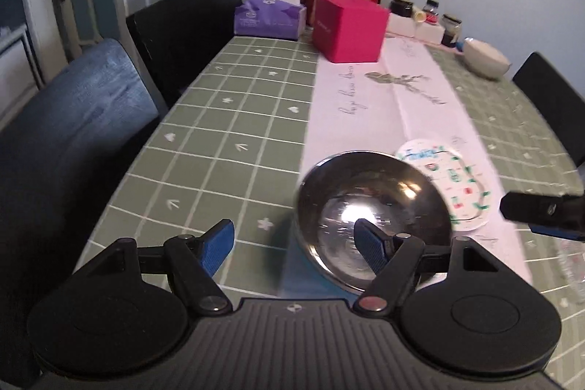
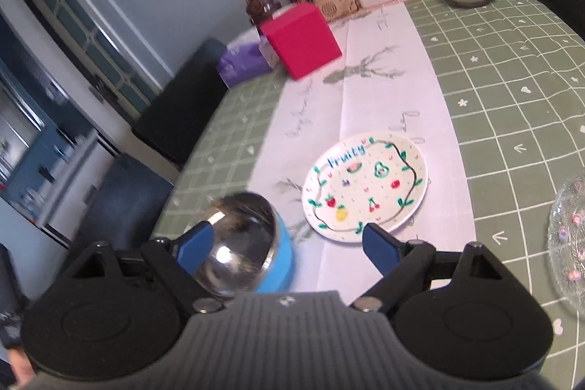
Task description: Organize plates and bowls
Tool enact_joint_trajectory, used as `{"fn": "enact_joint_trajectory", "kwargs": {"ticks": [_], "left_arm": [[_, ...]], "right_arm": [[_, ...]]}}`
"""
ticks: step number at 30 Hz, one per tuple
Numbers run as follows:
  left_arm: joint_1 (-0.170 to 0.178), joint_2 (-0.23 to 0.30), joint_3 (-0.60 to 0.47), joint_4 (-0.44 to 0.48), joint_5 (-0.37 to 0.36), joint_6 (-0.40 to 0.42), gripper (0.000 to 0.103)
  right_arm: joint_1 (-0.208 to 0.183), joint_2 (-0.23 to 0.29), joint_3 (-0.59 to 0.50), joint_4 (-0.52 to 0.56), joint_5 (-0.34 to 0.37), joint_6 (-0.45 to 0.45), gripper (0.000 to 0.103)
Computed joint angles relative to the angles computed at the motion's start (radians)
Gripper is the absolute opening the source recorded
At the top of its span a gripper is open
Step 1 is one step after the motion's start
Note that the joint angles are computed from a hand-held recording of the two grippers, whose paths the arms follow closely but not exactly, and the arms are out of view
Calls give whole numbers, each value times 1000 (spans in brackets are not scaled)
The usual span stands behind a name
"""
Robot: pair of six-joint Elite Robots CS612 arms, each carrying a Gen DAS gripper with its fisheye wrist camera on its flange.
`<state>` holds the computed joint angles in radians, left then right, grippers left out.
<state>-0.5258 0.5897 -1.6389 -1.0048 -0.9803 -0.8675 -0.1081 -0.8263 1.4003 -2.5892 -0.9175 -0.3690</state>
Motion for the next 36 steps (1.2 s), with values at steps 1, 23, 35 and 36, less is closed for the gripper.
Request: {"fn": "enact_joint_trajectory", "kwargs": {"ticks": [1, 23, 35, 36], "left_arm": [[3, 6, -1, -18, -4, 20, 88], [36, 6, 46, -4, -153, -43, 46], [26, -13, 70, 34, -123, -72, 16], [25, -14, 70, 37, -120, -70, 16]], "right_arm": [[5, 6, 2, -10, -13, -15, 88], [44, 62, -32, 17, -45, 124, 73], [70, 48, -19, 12, -113, 87, 18], [73, 45, -15, 4, -126, 83, 17]]}}
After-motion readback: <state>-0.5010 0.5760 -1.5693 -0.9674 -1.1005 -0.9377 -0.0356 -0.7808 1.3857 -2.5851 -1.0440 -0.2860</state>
